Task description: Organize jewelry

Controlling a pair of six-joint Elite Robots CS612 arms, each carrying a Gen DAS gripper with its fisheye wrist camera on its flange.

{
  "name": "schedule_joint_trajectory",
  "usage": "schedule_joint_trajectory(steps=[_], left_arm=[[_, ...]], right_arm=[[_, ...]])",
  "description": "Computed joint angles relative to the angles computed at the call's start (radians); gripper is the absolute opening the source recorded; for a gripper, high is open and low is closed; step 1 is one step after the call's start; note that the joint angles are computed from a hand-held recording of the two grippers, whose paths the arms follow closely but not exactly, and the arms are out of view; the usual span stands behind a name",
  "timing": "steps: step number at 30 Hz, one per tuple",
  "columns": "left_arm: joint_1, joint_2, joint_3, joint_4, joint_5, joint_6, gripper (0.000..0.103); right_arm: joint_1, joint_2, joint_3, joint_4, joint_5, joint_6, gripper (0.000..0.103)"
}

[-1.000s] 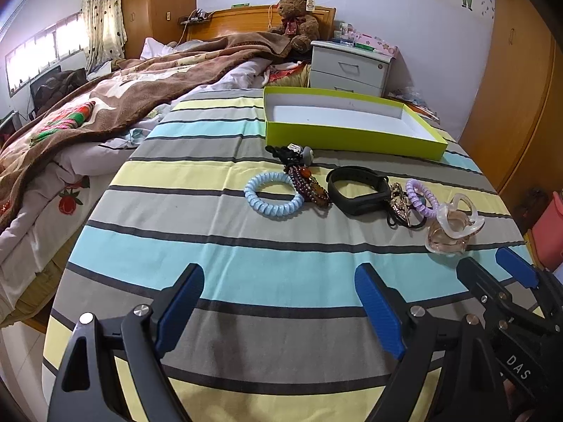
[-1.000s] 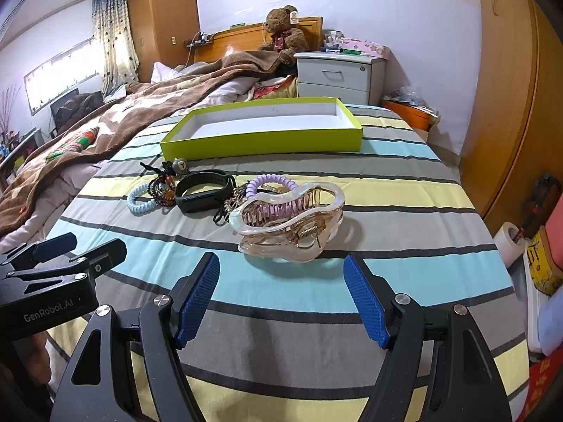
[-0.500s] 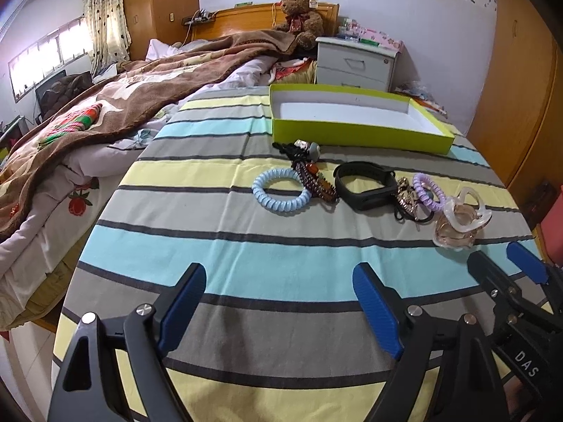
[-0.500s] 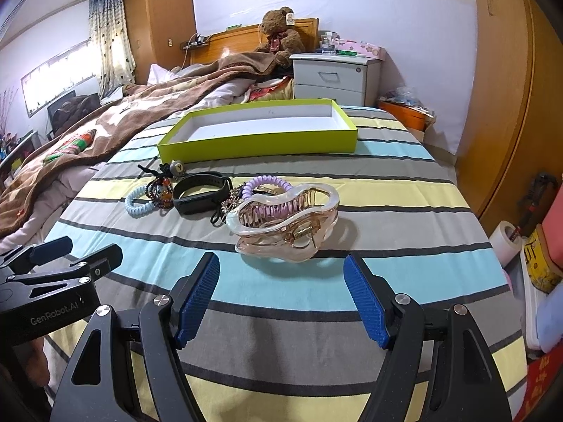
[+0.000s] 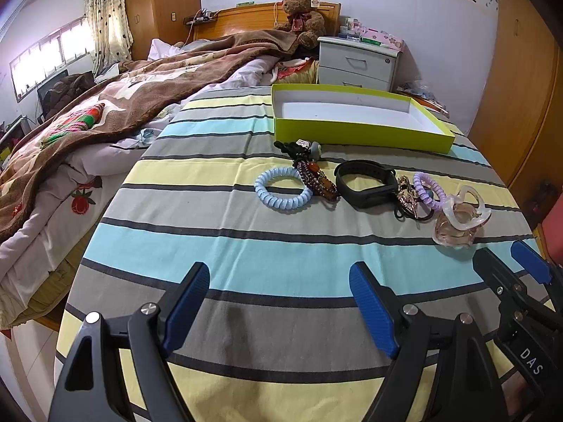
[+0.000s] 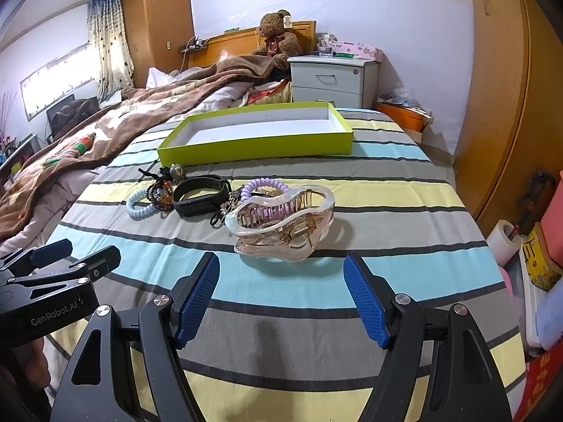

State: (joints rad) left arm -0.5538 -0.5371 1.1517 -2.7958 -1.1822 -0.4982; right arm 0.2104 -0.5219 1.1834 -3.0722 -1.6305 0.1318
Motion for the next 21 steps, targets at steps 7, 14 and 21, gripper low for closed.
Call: schedule_joint_trajectory(steps=[7,14,21], left_arm=[[-0.002,-0.002,0.002,-0.006,0.002,0.004,0.083],[-0.003,-0.003,0.004,-0.005,0.001,0.005,0.083],[-0.002,-0.004,0.004,-0.003,-0.001,0.011,0.083]], right_arm=[[0.000,-0.004,0.005,-0.003,0.000,0.001,0.073],[0.000,-0.004,0.007,-0.006,0.000,0.002,0.073],[0.000,-0.007,0.011,-0.006,0.001,0.003,0.073]])
